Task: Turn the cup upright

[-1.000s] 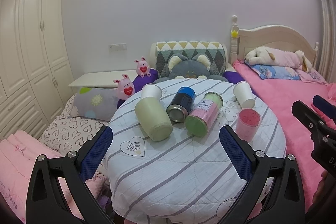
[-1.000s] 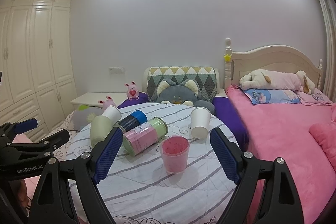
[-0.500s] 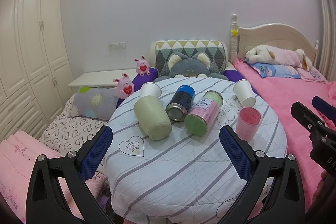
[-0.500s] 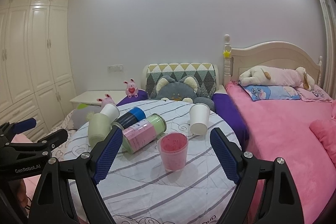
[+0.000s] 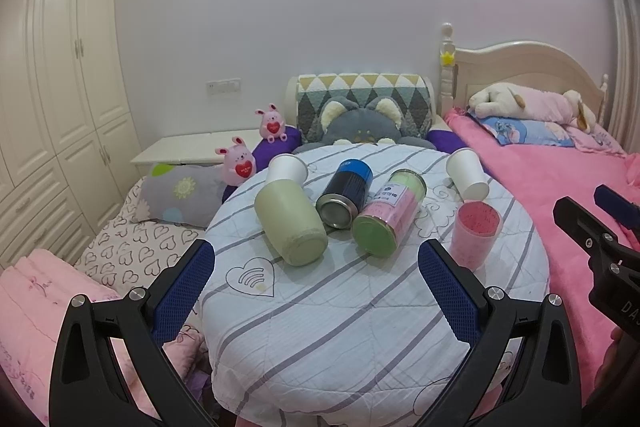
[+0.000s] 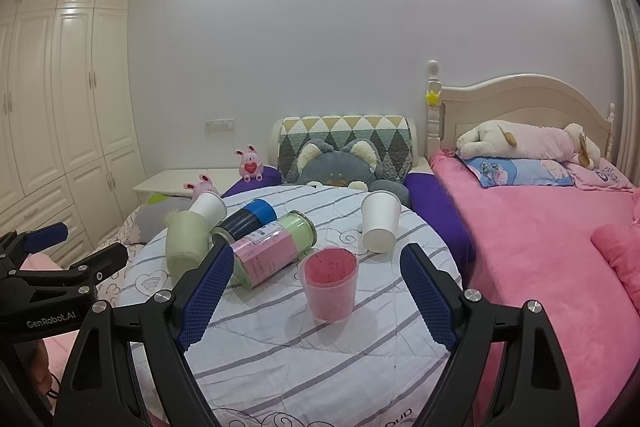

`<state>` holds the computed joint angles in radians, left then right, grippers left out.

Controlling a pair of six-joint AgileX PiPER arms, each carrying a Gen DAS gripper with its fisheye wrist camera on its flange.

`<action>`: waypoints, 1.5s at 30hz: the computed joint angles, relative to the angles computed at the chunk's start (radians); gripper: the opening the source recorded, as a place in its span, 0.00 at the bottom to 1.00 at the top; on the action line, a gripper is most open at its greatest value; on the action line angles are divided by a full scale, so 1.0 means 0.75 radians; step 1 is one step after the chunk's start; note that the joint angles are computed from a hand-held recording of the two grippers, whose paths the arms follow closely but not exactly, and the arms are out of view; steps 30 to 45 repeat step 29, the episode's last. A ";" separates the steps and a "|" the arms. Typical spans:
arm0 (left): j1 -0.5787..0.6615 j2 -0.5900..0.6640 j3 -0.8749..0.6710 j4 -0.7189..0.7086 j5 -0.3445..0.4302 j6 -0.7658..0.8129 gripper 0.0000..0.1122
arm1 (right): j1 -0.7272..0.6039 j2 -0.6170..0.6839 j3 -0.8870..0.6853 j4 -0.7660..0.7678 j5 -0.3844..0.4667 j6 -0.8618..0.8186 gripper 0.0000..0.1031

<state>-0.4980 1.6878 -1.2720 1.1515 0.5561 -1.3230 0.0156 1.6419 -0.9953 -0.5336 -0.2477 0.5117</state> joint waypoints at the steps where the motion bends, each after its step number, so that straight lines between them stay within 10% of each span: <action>1: 0.000 0.001 -0.001 0.002 -0.002 -0.003 0.92 | -0.003 0.000 -0.001 -0.005 0.000 0.004 0.84; 45: -0.011 0.121 -0.159 -0.113 0.068 0.141 0.92 | -0.063 0.124 -0.108 -0.428 0.022 0.420 0.84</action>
